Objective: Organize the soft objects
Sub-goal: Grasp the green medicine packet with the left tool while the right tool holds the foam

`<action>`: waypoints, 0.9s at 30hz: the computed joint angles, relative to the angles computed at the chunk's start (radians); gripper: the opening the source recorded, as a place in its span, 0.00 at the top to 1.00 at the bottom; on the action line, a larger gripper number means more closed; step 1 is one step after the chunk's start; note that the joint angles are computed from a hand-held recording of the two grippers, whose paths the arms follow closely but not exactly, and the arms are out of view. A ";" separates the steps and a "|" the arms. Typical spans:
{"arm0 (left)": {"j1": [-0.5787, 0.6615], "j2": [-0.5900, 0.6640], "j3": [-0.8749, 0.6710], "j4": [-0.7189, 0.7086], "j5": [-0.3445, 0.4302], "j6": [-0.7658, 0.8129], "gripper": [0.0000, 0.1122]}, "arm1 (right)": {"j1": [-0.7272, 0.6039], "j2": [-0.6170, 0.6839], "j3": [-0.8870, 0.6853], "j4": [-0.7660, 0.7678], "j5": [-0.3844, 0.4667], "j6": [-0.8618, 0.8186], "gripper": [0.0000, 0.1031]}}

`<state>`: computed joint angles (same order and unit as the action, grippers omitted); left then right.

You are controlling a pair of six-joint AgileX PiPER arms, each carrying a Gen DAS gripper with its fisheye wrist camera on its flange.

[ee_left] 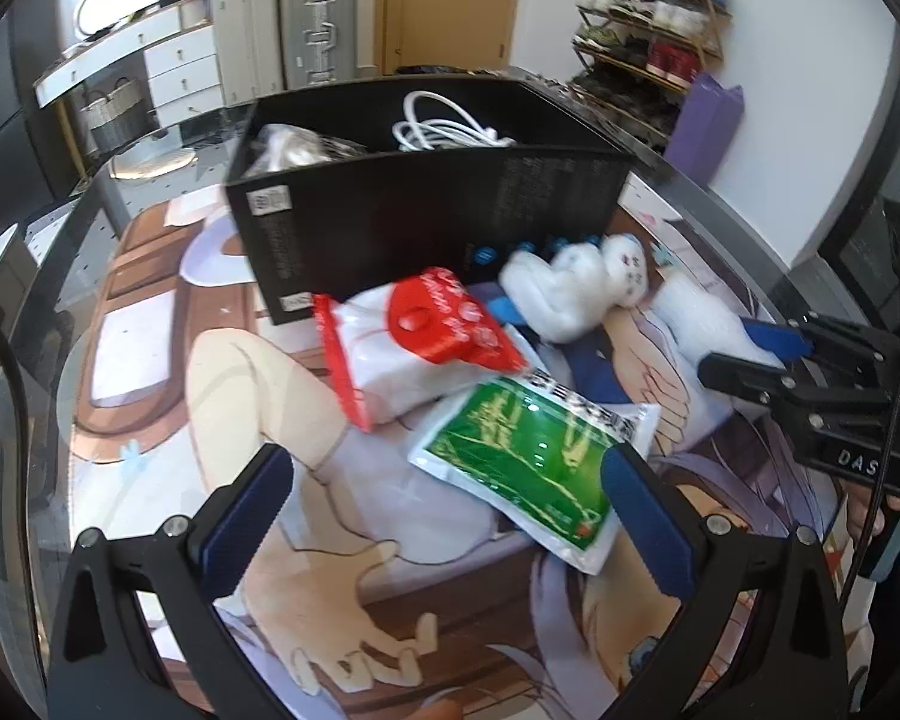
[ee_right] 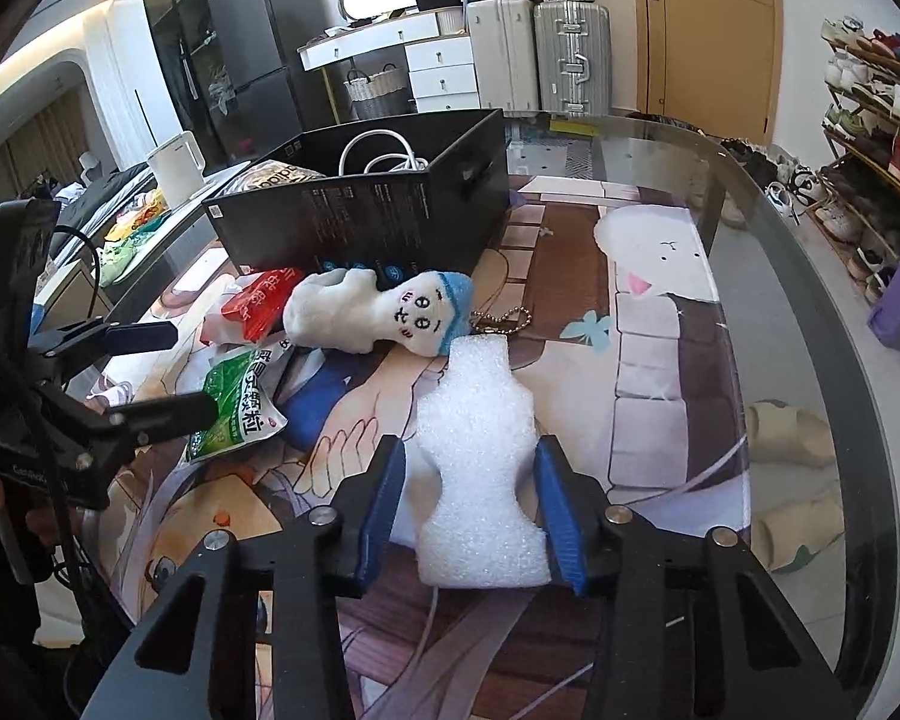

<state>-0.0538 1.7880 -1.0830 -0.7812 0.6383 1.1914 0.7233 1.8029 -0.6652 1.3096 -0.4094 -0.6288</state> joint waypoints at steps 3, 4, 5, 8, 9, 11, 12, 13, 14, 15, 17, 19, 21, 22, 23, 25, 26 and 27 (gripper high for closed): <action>-0.007 -0.005 0.007 0.002 0.025 0.019 0.08 | 0.002 0.001 0.003 -0.019 -0.003 0.019 0.58; -0.007 -0.005 0.005 0.006 0.034 0.020 0.08 | 0.002 0.002 0.004 -0.025 -0.003 0.026 0.58; -0.008 -0.007 0.008 0.009 0.040 0.025 0.08 | 0.001 0.002 0.006 -0.034 -0.003 0.034 0.58; -0.019 -0.006 0.004 0.028 0.056 0.024 0.08 | -0.003 0.001 0.007 -0.045 0.001 0.042 0.58; -0.026 -0.005 0.002 0.035 0.056 0.022 0.08 | -0.004 0.001 0.007 -0.050 0.002 0.047 0.58; -0.043 -0.004 -0.001 0.055 0.043 0.008 0.08 | -0.003 0.001 0.008 -0.051 0.001 0.048 0.58; -0.044 0.002 -0.012 0.060 0.050 0.003 0.08 | -0.004 0.001 0.009 -0.056 0.001 0.051 0.58; -0.051 0.005 -0.018 0.064 0.050 -0.006 0.08 | -0.004 0.001 0.009 -0.057 0.001 0.053 0.58; -0.056 0.008 -0.026 0.071 0.053 -0.020 0.08 | -0.004 0.002 0.008 -0.060 0.001 0.056 0.58; -0.061 0.014 -0.036 0.075 0.054 -0.033 0.08 | -0.004 0.002 0.009 -0.060 0.001 0.056 0.58; -0.069 0.018 -0.046 0.086 0.051 -0.054 0.08 | -0.005 0.003 0.009 -0.066 0.001 0.058 0.58; -0.072 0.025 -0.056 0.098 0.053 -0.066 0.08 | -0.006 0.002 0.011 -0.072 0.002 0.064 0.58; -0.075 0.032 -0.068 0.103 0.064 -0.071 0.08 | -0.006 0.000 0.013 -0.076 0.003 0.067 0.58; -0.075 0.033 -0.070 0.103 0.067 -0.068 0.08 | -0.005 0.000 0.013 -0.077 0.003 0.069 0.58; -0.076 0.033 -0.070 0.103 0.067 -0.066 0.08 | -0.005 0.001 0.011 -0.079 0.003 0.069 0.58; -0.080 0.030 -0.064 0.107 0.058 -0.058 0.09 | -0.006 0.001 0.013 -0.084 0.003 0.073 0.58; -0.082 0.027 -0.059 0.109 0.052 -0.053 0.10 | -0.005 0.001 0.014 -0.085 0.002 0.075 0.58; -0.087 0.024 -0.051 0.111 0.041 -0.047 0.10 | -0.005 0.002 0.012 -0.084 0.002 0.073 0.58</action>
<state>-0.1404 1.8119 -1.1340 -0.6700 0.6796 1.1447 0.7181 1.8052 -0.6532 1.2258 -0.4076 -0.5559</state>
